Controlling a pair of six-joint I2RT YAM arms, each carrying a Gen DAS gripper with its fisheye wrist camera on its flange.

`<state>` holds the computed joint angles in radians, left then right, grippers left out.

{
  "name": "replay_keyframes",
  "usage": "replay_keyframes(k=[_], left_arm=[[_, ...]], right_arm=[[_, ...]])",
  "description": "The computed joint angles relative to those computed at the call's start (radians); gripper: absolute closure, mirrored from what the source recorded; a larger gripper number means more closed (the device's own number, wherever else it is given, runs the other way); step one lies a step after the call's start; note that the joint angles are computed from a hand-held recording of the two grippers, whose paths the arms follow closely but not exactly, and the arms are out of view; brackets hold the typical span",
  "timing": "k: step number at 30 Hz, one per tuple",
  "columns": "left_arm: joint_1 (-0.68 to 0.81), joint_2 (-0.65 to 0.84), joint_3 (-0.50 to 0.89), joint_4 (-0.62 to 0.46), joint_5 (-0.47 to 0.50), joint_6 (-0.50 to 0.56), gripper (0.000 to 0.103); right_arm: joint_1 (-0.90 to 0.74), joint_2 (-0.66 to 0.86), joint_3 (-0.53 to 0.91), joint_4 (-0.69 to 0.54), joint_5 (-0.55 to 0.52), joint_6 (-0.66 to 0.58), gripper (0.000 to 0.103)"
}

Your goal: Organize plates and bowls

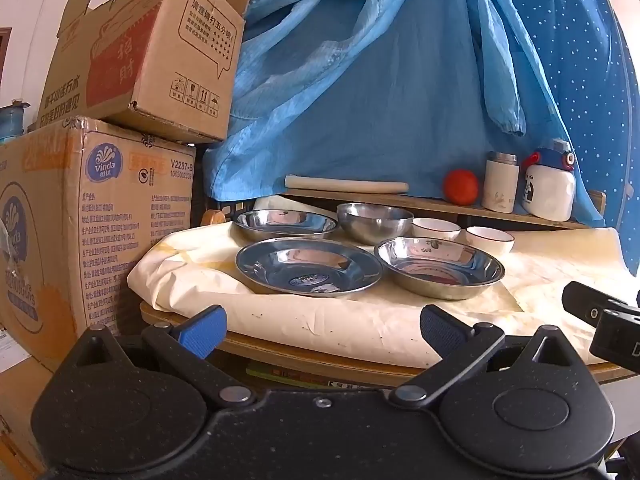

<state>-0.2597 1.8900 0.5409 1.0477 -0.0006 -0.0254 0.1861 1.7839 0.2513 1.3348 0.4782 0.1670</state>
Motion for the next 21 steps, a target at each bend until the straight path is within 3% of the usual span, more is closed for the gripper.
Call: replay_keyframes(k=[21], left_arm=[[0.001,0.0,0.0,0.001,0.001,0.001,0.001]], right_arm=[[0.0,-0.007,-0.003,-0.005,0.0,0.0,0.0]])
